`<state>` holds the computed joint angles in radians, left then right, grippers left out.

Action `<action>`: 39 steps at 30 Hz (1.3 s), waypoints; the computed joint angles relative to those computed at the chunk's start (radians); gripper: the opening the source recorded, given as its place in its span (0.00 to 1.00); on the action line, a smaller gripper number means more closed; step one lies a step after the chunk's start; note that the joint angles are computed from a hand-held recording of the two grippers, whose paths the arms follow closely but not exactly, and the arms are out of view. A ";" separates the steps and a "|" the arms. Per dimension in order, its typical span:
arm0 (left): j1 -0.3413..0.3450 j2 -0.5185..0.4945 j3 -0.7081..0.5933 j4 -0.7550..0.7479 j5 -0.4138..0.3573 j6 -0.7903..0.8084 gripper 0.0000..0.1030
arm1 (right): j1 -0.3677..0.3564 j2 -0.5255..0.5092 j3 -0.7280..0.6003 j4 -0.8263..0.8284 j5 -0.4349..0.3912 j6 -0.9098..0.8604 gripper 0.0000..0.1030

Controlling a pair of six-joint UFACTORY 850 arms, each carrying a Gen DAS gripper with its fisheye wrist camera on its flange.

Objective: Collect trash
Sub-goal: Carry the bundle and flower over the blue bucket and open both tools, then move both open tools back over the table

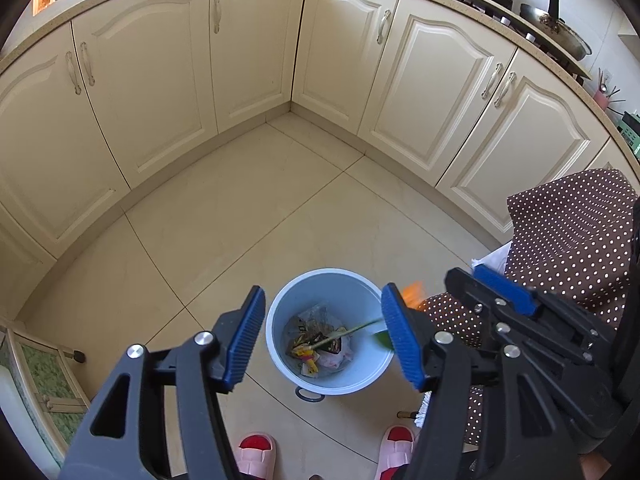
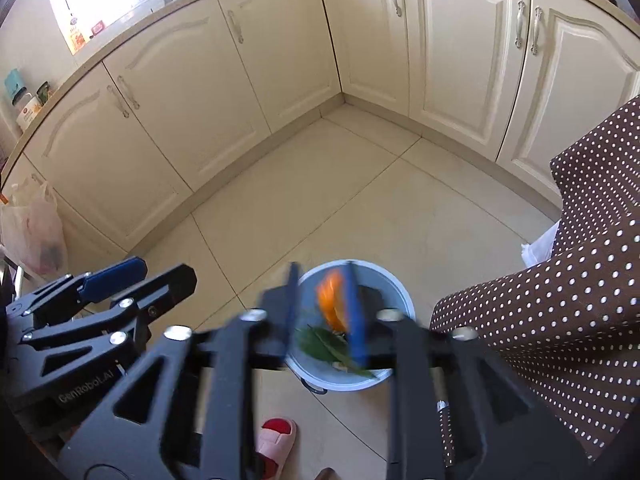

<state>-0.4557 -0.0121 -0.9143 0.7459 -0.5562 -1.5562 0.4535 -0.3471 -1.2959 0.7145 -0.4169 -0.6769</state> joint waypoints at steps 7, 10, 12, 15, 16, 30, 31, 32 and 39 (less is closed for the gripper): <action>-0.023 0.034 -0.003 0.026 -0.033 -0.024 0.59 | -0.006 0.051 0.029 0.032 0.014 -0.032 0.46; -0.047 0.052 -0.013 0.045 -0.064 -0.047 0.60 | -0.010 0.085 0.048 0.035 0.028 -0.045 0.46; -0.068 0.066 -0.022 0.064 -0.093 -0.067 0.60 | -0.016 0.115 0.063 0.047 0.033 -0.058 0.46; -0.109 0.088 -0.038 0.103 -0.146 -0.104 0.63 | -0.027 0.155 0.080 0.066 0.040 -0.077 0.46; -0.124 0.094 -0.045 0.116 -0.164 -0.116 0.64 | -0.033 0.181 0.092 0.077 0.046 -0.088 0.47; -0.426 0.078 -0.253 0.371 -0.475 -0.248 0.76 | -0.194 0.496 0.218 0.297 0.038 -0.332 0.53; -0.442 0.066 -0.272 0.382 -0.486 -0.249 0.78 | -0.224 0.521 0.228 0.315 0.033 -0.357 0.54; -0.467 0.040 -0.312 0.393 -0.498 -0.239 0.78 | -0.249 0.539 0.233 0.328 0.026 -0.373 0.55; -0.545 -0.144 -0.547 0.418 -0.486 -0.112 0.79 | -0.512 0.625 0.268 0.440 -0.052 -0.514 0.57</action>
<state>-1.0007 -0.1561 -1.4613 1.1642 -1.0418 -1.6681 -0.0589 0.2777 -1.0280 1.1548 -0.4688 -1.1908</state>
